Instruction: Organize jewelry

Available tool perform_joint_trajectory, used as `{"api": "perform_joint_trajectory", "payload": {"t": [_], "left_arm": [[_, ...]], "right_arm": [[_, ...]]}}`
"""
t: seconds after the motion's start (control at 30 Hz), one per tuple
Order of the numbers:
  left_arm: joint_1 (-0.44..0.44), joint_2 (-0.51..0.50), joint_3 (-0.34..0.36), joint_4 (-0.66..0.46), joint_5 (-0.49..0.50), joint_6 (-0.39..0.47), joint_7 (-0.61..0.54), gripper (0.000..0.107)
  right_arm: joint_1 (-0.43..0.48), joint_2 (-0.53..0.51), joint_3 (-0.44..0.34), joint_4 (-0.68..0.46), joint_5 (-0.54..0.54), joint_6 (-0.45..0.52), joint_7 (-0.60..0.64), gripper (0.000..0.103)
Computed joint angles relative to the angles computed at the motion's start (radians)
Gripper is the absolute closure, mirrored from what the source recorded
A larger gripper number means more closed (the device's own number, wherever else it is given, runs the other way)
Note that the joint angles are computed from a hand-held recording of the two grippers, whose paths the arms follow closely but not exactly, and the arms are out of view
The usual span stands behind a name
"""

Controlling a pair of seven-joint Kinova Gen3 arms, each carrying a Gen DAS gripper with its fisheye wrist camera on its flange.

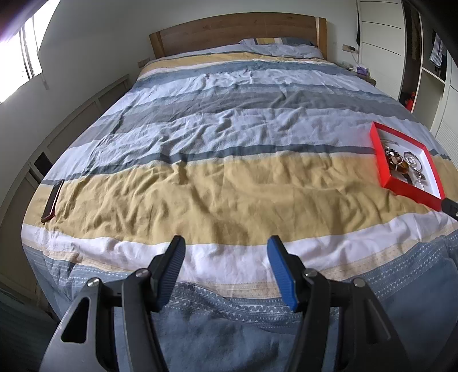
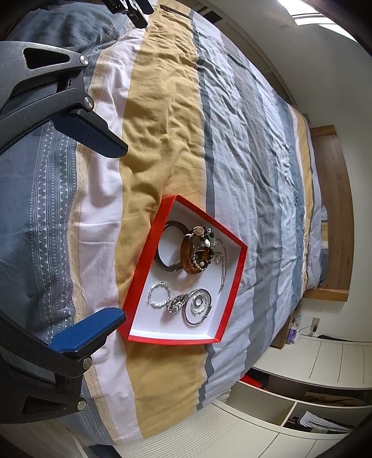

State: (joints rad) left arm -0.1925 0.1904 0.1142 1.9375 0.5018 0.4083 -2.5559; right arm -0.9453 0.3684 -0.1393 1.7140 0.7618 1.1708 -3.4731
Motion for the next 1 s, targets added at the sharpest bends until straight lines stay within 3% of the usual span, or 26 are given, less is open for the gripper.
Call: {"api": "perform_joint_trajectory", "payload": {"t": [1.0], "left_arm": [[-0.032, 0.027, 0.009, -0.012, 0.051, 0.042, -0.067, 0.050]], "right_arm": [[-0.001, 0.003, 0.000, -0.009, -0.042, 0.036, 0.013, 0.001]]}}
